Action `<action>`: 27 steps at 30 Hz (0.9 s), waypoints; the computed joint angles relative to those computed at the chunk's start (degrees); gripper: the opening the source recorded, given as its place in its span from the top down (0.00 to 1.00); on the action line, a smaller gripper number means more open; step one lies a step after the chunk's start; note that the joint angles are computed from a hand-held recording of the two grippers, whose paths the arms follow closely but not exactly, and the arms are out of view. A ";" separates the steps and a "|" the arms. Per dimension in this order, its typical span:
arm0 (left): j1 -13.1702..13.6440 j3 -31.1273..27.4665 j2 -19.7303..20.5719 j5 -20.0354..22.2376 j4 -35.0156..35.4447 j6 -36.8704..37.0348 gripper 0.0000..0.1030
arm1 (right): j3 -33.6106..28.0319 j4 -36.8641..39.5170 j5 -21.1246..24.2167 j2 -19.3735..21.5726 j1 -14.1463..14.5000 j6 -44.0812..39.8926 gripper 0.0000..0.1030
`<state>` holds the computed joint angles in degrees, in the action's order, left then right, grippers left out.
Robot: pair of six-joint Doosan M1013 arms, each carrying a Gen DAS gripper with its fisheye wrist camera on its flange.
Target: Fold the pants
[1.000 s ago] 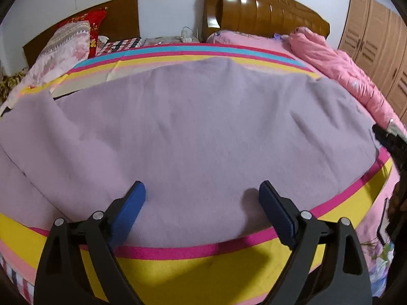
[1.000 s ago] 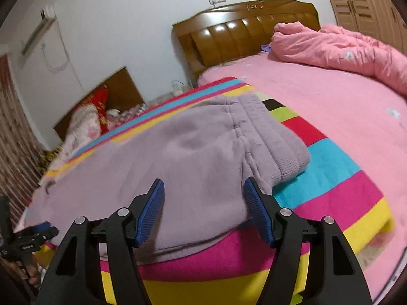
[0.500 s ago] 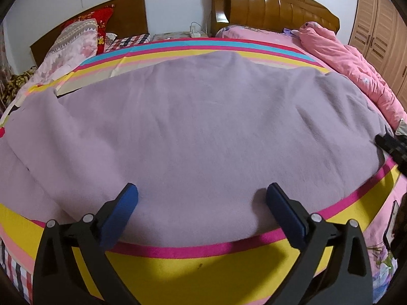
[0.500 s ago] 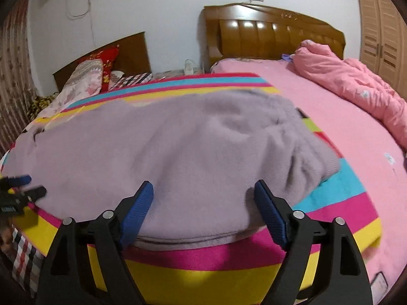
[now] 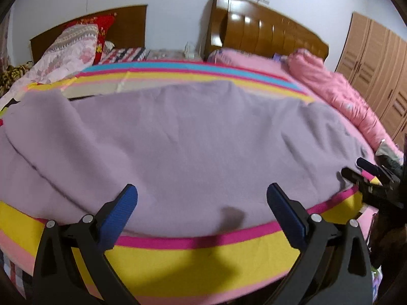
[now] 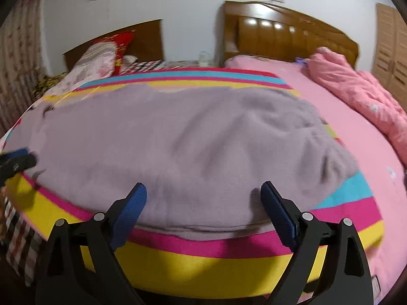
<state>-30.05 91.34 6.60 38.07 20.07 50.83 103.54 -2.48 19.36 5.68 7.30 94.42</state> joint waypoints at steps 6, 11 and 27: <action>3.01 7.92 -6.43 -4.66 5.80 -12.47 0.02 | -4.21 26.31 1.74 1.02 2.60 -24.37 0.15; 9.14 11.86 -10.45 -1.16 12.93 -26.79 0.02 | -12.53 37.66 9.13 6.63 8.73 -41.67 0.15; 31.79 15.58 -10.85 -12.04 -3.11 -30.45 0.21 | -55.63 48.74 48.30 34.35 22.74 -49.41 0.36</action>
<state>1.74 106.92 -4.25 26.04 16.97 20.38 47.91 46.26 67.66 40.03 30.04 45.01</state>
